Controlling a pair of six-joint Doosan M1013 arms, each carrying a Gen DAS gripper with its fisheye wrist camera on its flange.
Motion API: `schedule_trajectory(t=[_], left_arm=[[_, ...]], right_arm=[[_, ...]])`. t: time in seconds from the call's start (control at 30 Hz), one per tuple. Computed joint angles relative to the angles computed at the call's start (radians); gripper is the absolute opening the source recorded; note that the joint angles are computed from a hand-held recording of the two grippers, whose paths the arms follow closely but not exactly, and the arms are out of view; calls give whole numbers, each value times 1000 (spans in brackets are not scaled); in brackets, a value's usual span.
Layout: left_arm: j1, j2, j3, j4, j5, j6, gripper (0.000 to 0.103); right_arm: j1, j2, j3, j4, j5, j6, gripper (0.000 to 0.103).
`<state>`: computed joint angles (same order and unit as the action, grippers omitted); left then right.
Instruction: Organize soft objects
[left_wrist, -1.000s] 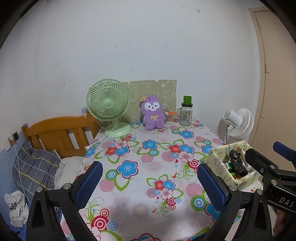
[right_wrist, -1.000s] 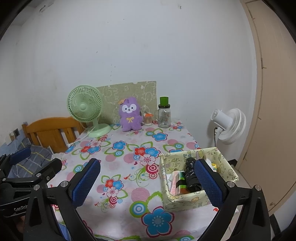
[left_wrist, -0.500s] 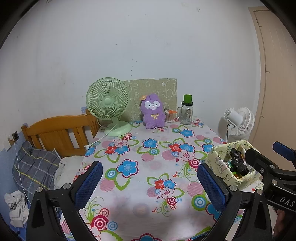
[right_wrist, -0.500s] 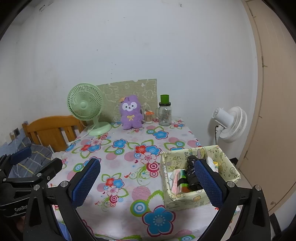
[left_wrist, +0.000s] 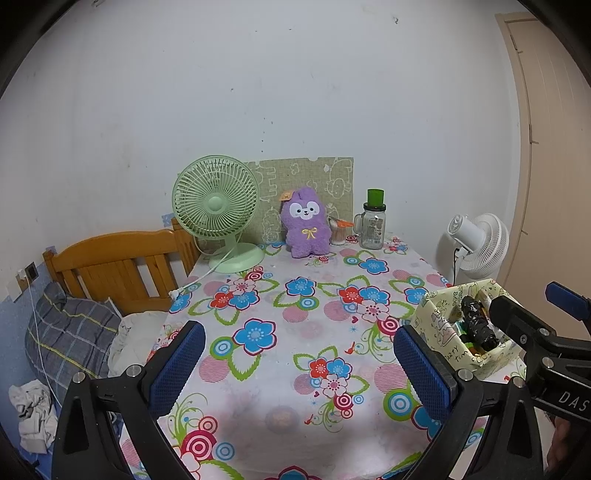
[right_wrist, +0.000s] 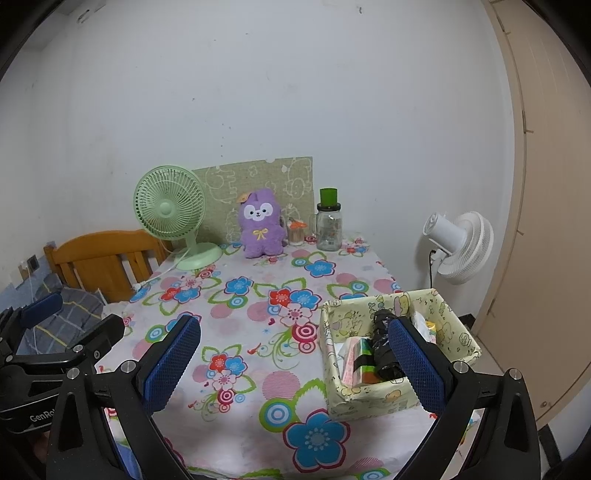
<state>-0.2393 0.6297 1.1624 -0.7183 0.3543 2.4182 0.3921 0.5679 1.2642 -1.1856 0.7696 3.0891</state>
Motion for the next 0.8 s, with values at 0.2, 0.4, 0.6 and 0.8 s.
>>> schedule_trajectory(t=[0.2,0.4,0.6,0.8], left_arm=[[1,0,-1,-7,1,6,103],[-1,3,0,-4,-4,1,103],[-4,3,11,-24,-22,-1,103],[-4,6,7,-13,-24,-22,103]], right_arm=[[3,3,-3,-20,11,1,103],[3,5,-6,-19,12,-5,103],[4,7,-8,-12,17,-33,103],[2,8,-9,-7,12,-39,103]])
